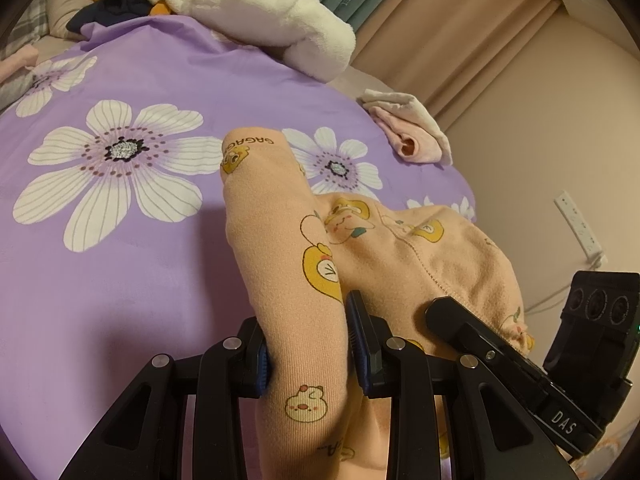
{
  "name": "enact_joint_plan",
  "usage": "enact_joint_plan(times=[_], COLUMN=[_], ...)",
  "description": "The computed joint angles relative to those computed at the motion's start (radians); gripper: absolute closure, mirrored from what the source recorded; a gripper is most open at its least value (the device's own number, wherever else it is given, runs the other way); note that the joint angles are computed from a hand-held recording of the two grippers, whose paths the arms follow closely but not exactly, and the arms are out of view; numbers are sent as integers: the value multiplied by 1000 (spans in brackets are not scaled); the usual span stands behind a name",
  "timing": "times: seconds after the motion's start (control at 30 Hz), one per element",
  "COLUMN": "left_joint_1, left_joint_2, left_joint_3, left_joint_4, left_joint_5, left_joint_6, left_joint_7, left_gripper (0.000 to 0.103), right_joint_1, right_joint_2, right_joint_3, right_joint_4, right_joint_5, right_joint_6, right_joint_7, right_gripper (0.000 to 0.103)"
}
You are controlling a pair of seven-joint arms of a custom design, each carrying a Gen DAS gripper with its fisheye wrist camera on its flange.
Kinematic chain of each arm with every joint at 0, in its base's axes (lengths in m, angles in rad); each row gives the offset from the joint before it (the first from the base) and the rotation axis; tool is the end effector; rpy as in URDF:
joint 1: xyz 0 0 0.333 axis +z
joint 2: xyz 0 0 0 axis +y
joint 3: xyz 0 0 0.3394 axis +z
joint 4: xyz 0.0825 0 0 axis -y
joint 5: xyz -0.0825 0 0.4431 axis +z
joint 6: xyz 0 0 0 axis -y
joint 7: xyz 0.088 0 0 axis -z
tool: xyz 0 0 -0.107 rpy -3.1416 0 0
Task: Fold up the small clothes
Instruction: 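Hold the folded shirt end with both grippers, keeping it raised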
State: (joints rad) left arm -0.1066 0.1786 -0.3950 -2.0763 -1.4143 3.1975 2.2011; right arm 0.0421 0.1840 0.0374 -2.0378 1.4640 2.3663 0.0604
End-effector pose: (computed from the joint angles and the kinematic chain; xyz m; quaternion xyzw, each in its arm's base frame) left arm 0.5952 -0.2123 0.3851 -0.7361 0.5159 -0.4344 0.0577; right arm 0.6517 0.0633 0.3642 -0.7442 0.4356 -0.0171 0.5060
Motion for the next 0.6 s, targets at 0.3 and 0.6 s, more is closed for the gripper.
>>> enact_joint_plan(times=[0.3,0.6], left_joint_1=[29,75], left_joint_2=[22,51], left_joint_3=[-20,-58], left_joint_4=[12,27], left_joint_5=[39,100], left_joint_6=[0,6], left_joint_7=[-23,-58], left_gripper=[73,73], right_joint_1=[2,-4], right_joint_2=[33,52], right_joint_3=[11,21], right_joint_4=[35,54], right_joint_5=[-2,6], right_joint_6=[11,16], right_joint_7=[8,7], right_gripper=[77,77])
